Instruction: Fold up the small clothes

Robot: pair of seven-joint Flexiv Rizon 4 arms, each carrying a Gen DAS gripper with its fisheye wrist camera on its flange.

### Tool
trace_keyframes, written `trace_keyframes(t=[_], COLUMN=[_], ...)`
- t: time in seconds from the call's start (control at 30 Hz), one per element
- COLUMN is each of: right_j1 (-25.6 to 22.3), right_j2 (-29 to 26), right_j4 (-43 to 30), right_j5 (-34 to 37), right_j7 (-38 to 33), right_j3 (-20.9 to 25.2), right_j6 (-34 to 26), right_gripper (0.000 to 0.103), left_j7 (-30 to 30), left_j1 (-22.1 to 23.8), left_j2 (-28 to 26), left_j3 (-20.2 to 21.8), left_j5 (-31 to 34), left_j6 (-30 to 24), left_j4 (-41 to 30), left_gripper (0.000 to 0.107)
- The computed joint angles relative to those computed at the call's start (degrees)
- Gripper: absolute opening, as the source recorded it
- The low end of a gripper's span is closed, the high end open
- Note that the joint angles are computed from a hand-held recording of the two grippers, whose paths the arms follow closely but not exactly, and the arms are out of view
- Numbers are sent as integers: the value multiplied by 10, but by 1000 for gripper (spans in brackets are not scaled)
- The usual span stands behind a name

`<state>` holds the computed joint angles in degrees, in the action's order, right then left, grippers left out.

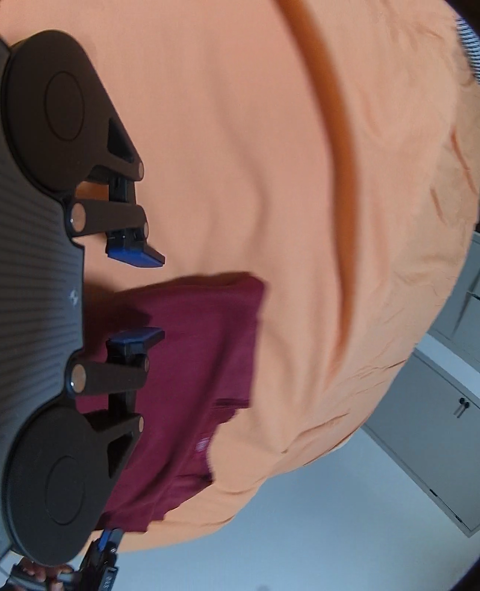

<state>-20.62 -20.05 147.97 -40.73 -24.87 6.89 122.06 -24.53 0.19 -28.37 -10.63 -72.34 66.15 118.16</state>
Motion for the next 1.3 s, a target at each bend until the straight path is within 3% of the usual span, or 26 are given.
trace_keyframes(t=[0.17, 0.27, 0.3, 0.37, 0.47, 0.57, 0.67, 0.8, 0.87, 0.97, 1.07, 1.1, 1.17, 1.2, 1.3], right_j1=[24, 9, 8, 12, 35, 26, 1, -96, -121, -92, -112, -98, -53, -55, -85], right_j2=[30, 29, 28, 23, 14, -13, -47, -112, -131, -120, -102, -88, -73, -79, -100], right_j4=[36, 38, 37, 32, 13, -28, -74, -119, -125, -108, -109, -106, -97, -106, -169], right_j5=[66, 56, 56, 69, 122, 121, 96, 19, -22, 21, -64, -53, 24, 14, -133], right_j7=[-16, -3, -2, -6, -31, -50, -60, -19, -8, -22, -4, -21, -94, -95, -64], right_j3=[-15, -15, -15, -18, -32, -35, -23, 43, 50, 21, 18, 10, -6, -4, 6], right_j6=[14, 7, 9, 17, 16, -4, -35, -31, -4, 26, -30, -35, 18, 48, 40], right_gripper=[36, 36, 36, 36, 36, 36, 36, 36, 3, 3, 12, 17, 52, 58, 59], left_j7=[3, -13, -6, -8, -32, -19, -5, -8, -10, -3, 23, 51, 95, 107, 120], left_j1=[3, 14, 16, -8, -17, 6, 4, 5, 3, 5, 4, 4, 3, 1, -15], left_j2=[4, -4, -6, -10, -13, 1, 13, 18, 17, 14, 12, 12, 10, 5, -31], left_j3=[3, 3, 3, 16, 17, -6, -9, -3, -6, -13, -26, -35, -47, -47, -47], left_j5=[-6, -5, -8, 10, 47, 45, 44, 65, 68, 66, 53, 39, 28, 36, 92], left_j6=[-22, -59, -65, -1, 52, 40, 51, 46, 50, 54, 70, 79, 75, 61, 47], left_j4=[24, 11, 9, 8, 7, 15, 20, 20, 18, 14, 6, 2, -16, -31, -90], left_gripper=[38, 37, 11, 6, 6, 10, 30, 39, 41, 41, 41, 41, 41, 41, 48])
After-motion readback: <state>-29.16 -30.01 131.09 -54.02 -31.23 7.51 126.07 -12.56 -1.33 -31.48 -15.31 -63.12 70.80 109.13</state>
